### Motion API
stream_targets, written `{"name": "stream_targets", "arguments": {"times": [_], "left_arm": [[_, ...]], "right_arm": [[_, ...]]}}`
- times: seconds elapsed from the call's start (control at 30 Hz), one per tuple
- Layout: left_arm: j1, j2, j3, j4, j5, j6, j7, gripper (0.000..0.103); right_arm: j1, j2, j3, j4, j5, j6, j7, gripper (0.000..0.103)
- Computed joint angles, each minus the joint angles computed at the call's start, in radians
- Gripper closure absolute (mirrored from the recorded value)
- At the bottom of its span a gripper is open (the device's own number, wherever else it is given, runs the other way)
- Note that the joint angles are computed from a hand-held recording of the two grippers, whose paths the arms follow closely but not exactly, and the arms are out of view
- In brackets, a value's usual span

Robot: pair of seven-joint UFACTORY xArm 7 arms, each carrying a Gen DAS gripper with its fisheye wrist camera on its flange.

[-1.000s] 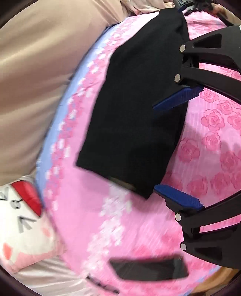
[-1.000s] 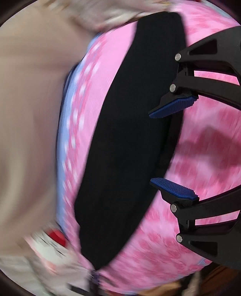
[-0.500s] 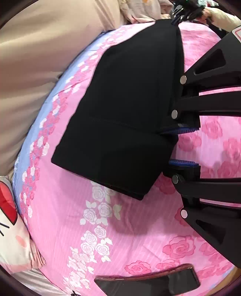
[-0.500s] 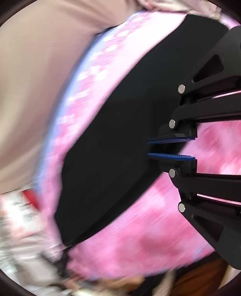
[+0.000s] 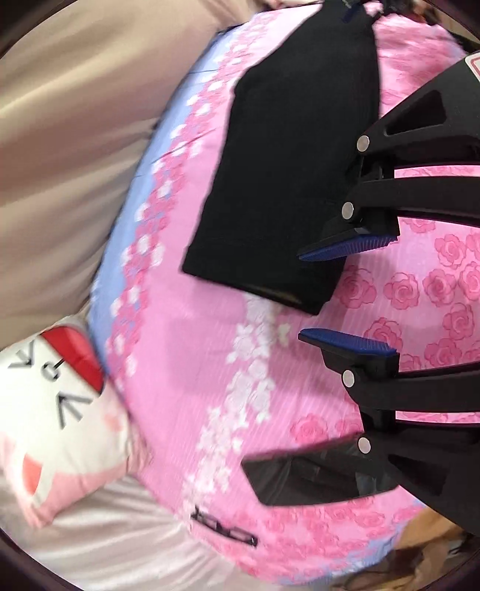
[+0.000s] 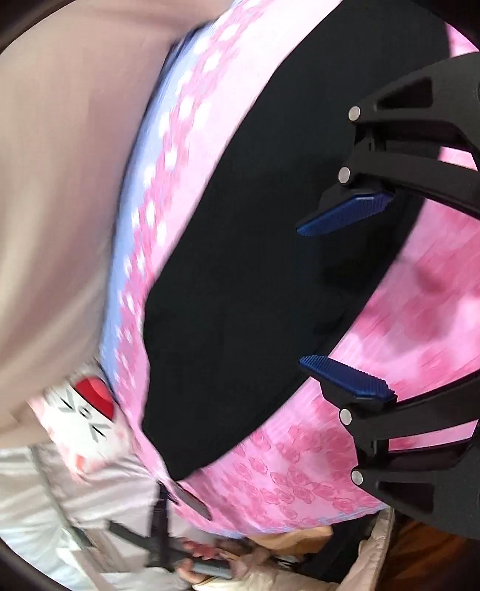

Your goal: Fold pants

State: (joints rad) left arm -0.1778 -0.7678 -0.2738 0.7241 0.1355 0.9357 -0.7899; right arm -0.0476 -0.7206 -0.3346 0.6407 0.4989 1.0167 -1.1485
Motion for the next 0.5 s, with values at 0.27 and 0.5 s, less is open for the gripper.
{"name": "stream_targets", "arguments": {"times": [0.27, 0.5], "left_arm": [[0.112, 0.224, -0.167, 0.150, 0.189, -0.137, -0.170, 0.041], [0.086, 0.373, -0.181, 0.114, 0.305, -0.066, -0.284, 0.036]], "right_arm": [[0.192, 0.145, 0.190, 0.078, 0.114, -0.244, 0.133, 0.049], [0.172, 0.538, 0.301, 0.306, -0.012, -0.419, 0.338, 0.063]]}}
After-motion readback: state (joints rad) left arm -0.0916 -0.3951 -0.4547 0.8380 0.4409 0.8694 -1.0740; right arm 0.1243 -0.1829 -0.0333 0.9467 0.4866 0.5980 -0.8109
